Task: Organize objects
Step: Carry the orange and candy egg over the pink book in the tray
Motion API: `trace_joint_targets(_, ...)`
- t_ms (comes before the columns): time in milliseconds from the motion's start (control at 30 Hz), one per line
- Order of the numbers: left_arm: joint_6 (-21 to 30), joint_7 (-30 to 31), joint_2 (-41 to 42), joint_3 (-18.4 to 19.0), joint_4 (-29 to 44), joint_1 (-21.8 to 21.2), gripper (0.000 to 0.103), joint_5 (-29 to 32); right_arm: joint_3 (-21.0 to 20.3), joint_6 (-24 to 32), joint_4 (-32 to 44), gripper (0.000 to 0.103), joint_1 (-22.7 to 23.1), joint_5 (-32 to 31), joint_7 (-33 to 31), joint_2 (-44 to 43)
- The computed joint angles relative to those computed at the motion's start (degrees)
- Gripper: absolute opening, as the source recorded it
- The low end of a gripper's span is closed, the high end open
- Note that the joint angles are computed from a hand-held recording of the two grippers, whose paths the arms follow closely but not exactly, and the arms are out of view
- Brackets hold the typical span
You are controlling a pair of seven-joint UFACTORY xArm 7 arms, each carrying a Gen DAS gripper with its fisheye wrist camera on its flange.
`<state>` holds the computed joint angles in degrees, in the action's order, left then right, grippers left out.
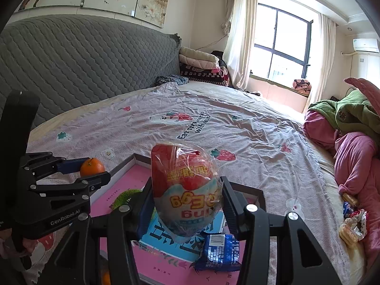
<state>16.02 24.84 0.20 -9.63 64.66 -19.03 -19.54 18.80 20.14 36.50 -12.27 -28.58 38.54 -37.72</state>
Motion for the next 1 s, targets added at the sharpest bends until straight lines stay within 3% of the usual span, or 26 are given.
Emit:
trace_joint_targets(167,-0.06,-3.73,0.06,-0.02,-0.65,-0.12,0.039,5.44,-0.24,0.58,-0.25,0.052,0.48,0.21,-0.21,-0.06)
trace_joint_targets(533,4.33,-4.62,0.54,0.25,-0.33,0.50,0.039,6.83,-1.89,3.01,-0.34,0.052,3.27,1.57,-1.99,1.34)
trace_joint_targets(833,12.88,-4.05,2.19,0.31,1.71,1.03,0.039,6.27,-6.43,6.79,0.17,0.052,9.12,6.93,-7.26,4.92)
trace_joint_targets(1000,16.60,-3.67,3.32,0.05,2.76,1.11,0.039,5.93,-6.49,10.01,1.07,0.052,10.31,7.52,-8.66,6.99)
